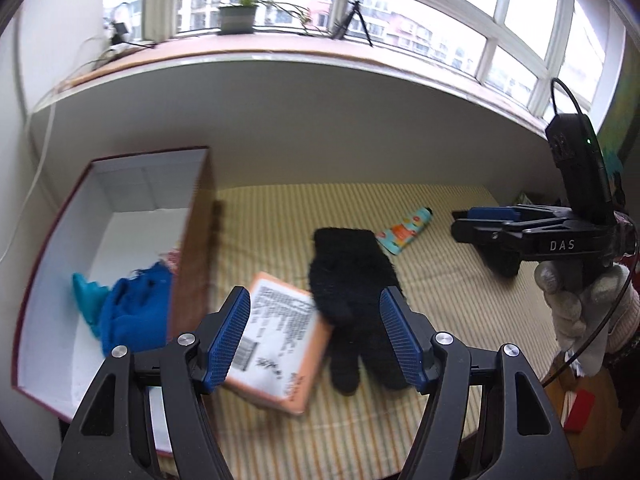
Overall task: Organize soft objects
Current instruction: 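Grasp the black glove with both grippers at its cuff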
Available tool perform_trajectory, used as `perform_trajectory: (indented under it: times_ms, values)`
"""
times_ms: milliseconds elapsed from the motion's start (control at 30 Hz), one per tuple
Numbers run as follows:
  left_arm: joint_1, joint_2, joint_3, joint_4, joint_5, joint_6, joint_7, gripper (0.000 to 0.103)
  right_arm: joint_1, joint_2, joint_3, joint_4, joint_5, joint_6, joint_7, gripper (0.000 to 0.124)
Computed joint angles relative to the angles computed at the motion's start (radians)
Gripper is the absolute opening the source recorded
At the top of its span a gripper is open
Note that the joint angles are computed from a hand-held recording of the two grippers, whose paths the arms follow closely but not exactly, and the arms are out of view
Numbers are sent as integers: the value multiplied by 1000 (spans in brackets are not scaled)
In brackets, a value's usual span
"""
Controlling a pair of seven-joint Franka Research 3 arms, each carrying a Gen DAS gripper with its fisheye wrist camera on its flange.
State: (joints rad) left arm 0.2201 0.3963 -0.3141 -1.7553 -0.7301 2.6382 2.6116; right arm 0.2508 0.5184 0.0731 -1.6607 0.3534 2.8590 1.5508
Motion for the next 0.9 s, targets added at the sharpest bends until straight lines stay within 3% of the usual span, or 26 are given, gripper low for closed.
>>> perform_trajectory:
  times_ms: [133, 467, 667, 900]
  values:
    - [-35, 29, 13, 26, 82, -19, -47, 67, -45, 27, 59, 9, 74, -7, -45, 75]
    - [-78, 121, 13, 100, 286, -35, -193, 67, -98, 145, 125, 107, 221, -79, -99, 74]
    - [-85, 160, 5, 130, 364, -32, -247, 67, -103, 205, 133, 173, 265, -122, -112, 64]
    - [-78, 198, -8, 166, 418, -36, -288, 49, -98, 263, 139, 249, 286, -174, -125, 52]
